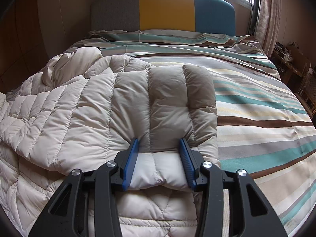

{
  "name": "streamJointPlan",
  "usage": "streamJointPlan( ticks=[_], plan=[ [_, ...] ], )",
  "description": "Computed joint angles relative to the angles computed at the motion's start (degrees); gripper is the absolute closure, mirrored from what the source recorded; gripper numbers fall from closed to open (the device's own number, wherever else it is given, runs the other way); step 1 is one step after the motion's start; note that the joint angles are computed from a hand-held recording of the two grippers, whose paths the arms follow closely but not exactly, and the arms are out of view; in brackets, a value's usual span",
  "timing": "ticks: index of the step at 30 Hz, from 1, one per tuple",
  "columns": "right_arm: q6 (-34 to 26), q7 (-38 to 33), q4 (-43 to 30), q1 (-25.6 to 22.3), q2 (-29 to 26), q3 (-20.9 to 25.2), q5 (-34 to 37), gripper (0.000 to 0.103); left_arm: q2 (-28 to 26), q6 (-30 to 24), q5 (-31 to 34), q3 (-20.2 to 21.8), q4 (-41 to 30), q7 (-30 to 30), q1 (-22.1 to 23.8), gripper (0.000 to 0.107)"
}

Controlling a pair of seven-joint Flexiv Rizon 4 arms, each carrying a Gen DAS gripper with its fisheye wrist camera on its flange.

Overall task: Fold large clothes
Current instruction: 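Grasp the other sleeve cuff with the left gripper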

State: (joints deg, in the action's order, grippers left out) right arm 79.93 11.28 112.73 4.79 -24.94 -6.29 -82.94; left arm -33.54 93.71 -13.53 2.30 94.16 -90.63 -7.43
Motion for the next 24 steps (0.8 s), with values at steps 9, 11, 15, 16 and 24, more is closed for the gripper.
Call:
streamJointPlan(
  ticks=[9, 11, 15, 16, 24],
  plan=[
    [0.0, 0.0, 0.0, 0.0, 0.0, 0.0, 0.0, 0.060, -3.2, -10.5, -1.5, 14.2, -5.3, -14.5, -0.9, 0.007],
    [0.2, 0.1, 0.0, 0.0, 0.0, 0.0, -0.1, 0.059, -4.5, -12.1, 0.2, 15.6, -7.7, -16.1, -0.5, 0.007],
    [0.3, 0.2, -0.1, 0.0, -0.1, 0.0, -0.1, 0.059, -7.4, -17.9, 0.1, 13.3, -12.8, -18.4, 3.9, 0.007],
    [0.3, 0.0, -0.1, 0.0, -0.1, 0.0, 0.0, 0.059, -8.4, -19.5, 0.3, 13.4, -14.4, -19.8, 4.4, 0.007],
    [0.3, 0.0, -0.1, 0.0, -0.1, 0.0, 0.1, 0.058, -15.9, -28.5, 4.7, 11.8, -26.3, -25.4, 7.7, 0.024]
  ],
)
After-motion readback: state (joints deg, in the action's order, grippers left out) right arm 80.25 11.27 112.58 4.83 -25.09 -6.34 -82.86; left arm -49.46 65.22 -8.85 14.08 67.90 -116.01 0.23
